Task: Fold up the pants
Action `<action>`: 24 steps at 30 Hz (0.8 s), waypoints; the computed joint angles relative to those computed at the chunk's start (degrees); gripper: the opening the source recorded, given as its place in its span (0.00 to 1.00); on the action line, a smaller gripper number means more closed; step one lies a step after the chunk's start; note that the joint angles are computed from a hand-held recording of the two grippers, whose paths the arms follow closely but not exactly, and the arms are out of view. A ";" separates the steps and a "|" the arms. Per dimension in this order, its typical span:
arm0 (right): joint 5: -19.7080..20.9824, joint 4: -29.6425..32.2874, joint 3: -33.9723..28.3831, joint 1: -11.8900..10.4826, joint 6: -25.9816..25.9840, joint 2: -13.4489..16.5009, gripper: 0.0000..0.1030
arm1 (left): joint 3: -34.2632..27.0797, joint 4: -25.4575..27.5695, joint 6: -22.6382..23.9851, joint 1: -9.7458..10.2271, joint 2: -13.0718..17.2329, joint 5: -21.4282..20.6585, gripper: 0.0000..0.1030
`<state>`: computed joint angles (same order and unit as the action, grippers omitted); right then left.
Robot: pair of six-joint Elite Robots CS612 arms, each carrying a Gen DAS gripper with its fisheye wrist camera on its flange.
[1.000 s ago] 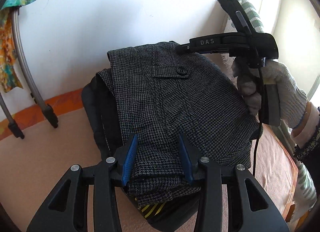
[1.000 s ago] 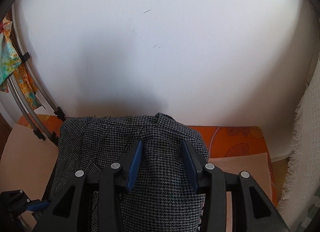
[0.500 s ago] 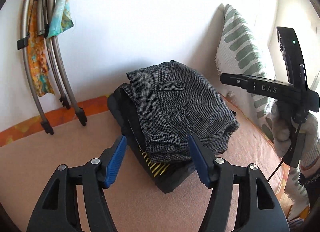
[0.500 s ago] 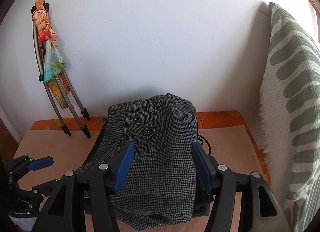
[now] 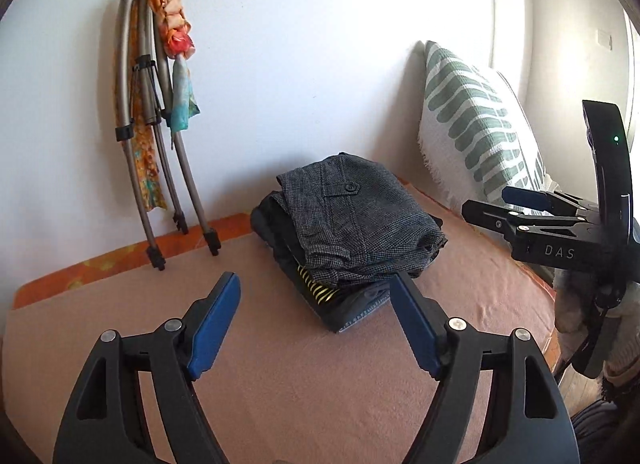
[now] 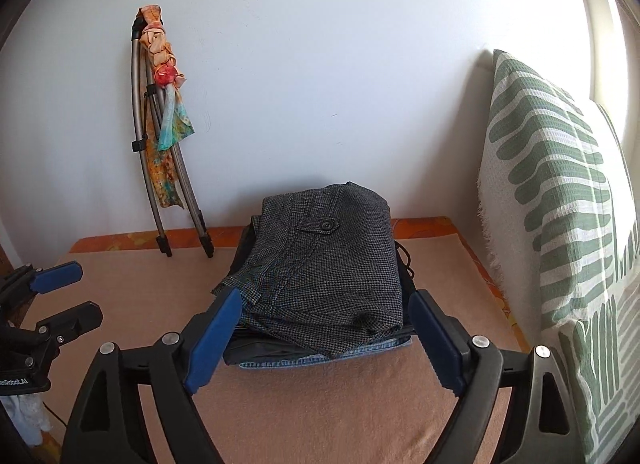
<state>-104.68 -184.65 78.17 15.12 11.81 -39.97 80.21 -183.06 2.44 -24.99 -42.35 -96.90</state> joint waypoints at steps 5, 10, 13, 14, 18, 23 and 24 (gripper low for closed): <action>-5.27 -4.39 2.80 2.21 2.15 -0.50 0.96 | 3.87 -4.24 -0.24 -0.18 -1.52 1.62 0.80; -5.86 -5.63 4.43 3.31 3.30 -0.82 1.00 | 5.94 -4.73 -0.51 -0.24 -2.21 1.87 0.83; -6.59 -6.40 4.64 3.77 3.44 -0.43 1.00 | 6.04 -3.05 0.43 -0.39 -2.31 1.94 0.83; -7.01 -6.45 4.56 3.94 3.38 -0.21 1.00 | 6.19 -3.16 0.53 -0.45 -2.31 2.44 0.83; -5.87 -6.26 4.43 3.87 4.70 0.42 1.00 | 6.64 -3.31 -1.26 -0.03 -2.42 1.99 0.83; -4.52 -5.13 4.06 3.73 5.23 0.80 1.00 | 6.66 -2.42 -2.73 0.37 -2.60 2.48 0.83; -4.75 -5.23 4.03 3.77 5.23 0.86 1.00 | 6.55 -2.11 -3.04 0.46 -2.60 2.40 0.83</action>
<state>-109.43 -189.88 82.20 18.88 17.05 -39.12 86.76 -185.17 -0.60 -24.52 -44.95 -94.50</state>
